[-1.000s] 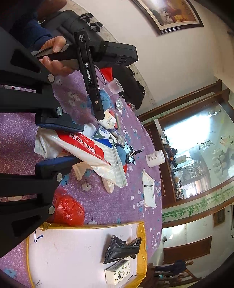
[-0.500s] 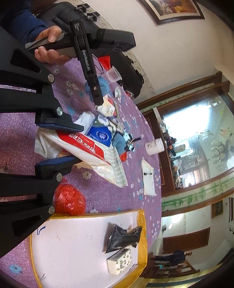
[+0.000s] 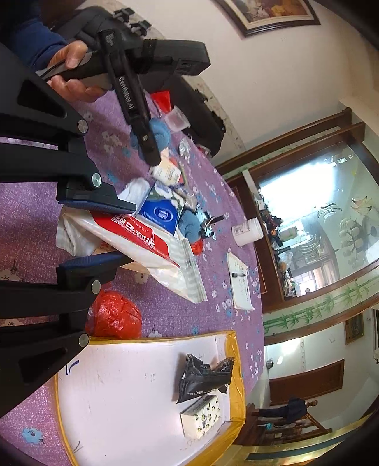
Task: Organize soft objects
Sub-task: 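Carry bag and sock into the tray and open both tools to release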
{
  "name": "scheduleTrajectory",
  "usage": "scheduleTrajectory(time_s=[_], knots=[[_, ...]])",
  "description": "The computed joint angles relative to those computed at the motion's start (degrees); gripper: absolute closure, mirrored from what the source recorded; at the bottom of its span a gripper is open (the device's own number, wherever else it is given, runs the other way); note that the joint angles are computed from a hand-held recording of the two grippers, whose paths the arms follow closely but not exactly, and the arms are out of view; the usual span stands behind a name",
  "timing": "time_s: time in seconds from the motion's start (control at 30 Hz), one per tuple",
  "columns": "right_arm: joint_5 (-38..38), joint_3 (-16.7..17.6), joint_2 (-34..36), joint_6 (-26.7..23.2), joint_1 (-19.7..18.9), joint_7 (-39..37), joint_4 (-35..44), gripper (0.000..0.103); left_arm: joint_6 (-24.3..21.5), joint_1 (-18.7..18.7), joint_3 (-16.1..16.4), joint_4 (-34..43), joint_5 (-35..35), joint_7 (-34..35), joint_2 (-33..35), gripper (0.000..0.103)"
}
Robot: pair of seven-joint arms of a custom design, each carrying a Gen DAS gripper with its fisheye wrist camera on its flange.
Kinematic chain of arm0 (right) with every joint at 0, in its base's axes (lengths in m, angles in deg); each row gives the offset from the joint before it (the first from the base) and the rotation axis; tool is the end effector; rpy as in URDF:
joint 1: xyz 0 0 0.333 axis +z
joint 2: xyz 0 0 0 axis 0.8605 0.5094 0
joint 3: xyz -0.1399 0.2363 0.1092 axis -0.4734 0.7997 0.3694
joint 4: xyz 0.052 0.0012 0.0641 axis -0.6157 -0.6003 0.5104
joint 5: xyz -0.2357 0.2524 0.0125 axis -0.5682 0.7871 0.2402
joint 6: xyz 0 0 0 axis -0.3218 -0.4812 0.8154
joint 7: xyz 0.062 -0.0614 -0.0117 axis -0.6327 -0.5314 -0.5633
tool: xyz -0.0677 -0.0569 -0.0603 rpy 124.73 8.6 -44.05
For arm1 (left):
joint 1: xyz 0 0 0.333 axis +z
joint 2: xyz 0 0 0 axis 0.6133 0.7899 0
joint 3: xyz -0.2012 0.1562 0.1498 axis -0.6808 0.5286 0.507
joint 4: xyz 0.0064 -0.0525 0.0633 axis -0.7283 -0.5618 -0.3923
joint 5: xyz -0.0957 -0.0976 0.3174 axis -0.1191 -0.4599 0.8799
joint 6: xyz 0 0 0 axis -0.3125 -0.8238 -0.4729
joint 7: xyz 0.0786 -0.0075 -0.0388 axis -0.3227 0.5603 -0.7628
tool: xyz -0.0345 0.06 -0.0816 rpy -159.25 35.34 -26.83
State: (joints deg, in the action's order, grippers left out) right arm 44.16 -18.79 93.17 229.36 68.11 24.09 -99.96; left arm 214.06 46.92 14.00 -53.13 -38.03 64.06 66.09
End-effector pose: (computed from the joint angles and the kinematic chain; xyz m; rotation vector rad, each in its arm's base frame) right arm 0.6277 0.2154 0.4496 -1.8158 0.9771 -0.0902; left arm 0.5540 -0.0185 0.4558 -1.8748 1.5172 -0.9992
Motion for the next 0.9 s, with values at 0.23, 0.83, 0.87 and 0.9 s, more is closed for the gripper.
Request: scheduleTrajectory(time_s=[0.23, 0.83, 0.87, 0.9], knots=[[8.9, -1.4, -4.2, -2.4, -2.9, -5.8, -2.3, 0.074, -3.2, 4.5, -9.7, 3.7, -6.6, 9.0, -0.1, 0.061], [-9.6, -6.2, 5.1, 6.0, -6.2, 21.0, 7.2, 0.074, -29.5, -15.6, -0.9, 45.8, -0.6, 8.3, 25.9, 0.061], [-10.7, -6.0, 5.5, 6.3, -6.5, 21.8, 7.6, 0.074, -30.6, -16.2, -0.5, 47.6, 0.0, 7.7, 27.2, 0.061], [-12.1, -6.0, 5.8, 7.3, -6.4, 22.7, 7.8, 0.074, -31.7, -16.7, -0.2, 49.3, 0.6, 7.2, 28.3, 0.061]])
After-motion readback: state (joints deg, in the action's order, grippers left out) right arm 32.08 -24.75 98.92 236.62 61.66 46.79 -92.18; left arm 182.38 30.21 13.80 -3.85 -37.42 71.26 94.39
